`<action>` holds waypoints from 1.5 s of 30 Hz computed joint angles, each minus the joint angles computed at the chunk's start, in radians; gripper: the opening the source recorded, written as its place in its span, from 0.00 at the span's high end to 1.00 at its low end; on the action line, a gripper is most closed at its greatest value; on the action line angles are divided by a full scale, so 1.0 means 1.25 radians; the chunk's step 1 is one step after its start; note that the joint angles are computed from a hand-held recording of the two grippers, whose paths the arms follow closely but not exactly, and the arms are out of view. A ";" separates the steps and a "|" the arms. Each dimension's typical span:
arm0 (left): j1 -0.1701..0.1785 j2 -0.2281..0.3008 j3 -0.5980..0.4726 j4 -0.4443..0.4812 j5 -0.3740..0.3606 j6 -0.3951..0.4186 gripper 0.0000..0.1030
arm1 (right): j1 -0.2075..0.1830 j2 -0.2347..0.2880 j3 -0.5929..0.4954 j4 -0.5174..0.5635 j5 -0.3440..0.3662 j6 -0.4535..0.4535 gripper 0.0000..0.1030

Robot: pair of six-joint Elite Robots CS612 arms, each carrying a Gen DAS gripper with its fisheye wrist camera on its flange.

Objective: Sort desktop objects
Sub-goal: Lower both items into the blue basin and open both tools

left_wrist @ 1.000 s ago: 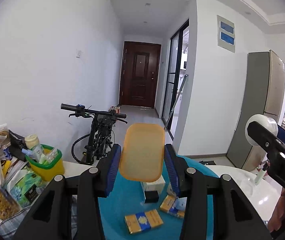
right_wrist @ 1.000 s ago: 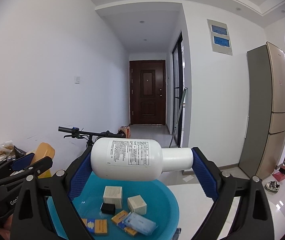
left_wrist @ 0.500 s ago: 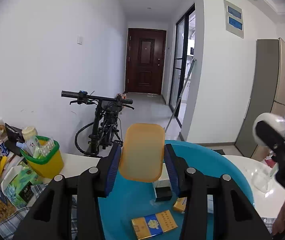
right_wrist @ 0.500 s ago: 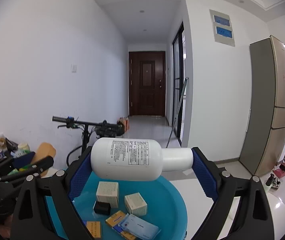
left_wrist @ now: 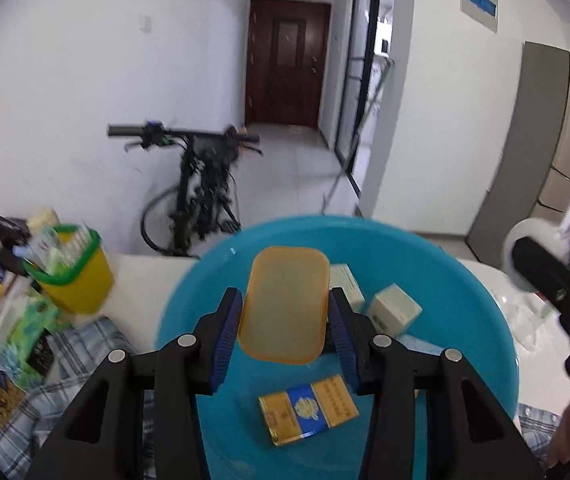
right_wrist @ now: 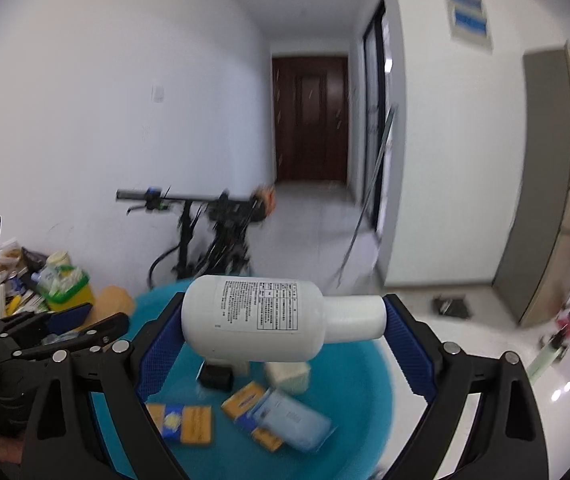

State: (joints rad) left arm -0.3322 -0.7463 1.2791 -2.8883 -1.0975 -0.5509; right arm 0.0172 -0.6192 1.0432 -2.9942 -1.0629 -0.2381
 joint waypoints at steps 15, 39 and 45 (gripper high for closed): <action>0.009 0.015 -0.032 0.102 -0.055 -0.023 0.55 | 0.003 0.027 -0.056 0.167 -0.029 -0.065 0.11; 0.005 0.015 -0.035 0.102 -0.026 -0.021 0.24 | 0.004 0.027 -0.057 0.161 -0.033 -0.072 0.11; 0.005 0.015 -0.035 0.098 -0.025 -0.021 0.24 | 0.004 0.031 -0.064 0.170 -0.038 -0.063 0.10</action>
State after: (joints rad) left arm -0.3262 -0.7274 1.2359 -2.7654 -1.1286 -0.5772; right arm 0.0220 -0.5808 0.9627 -2.7816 -1.1099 -0.3162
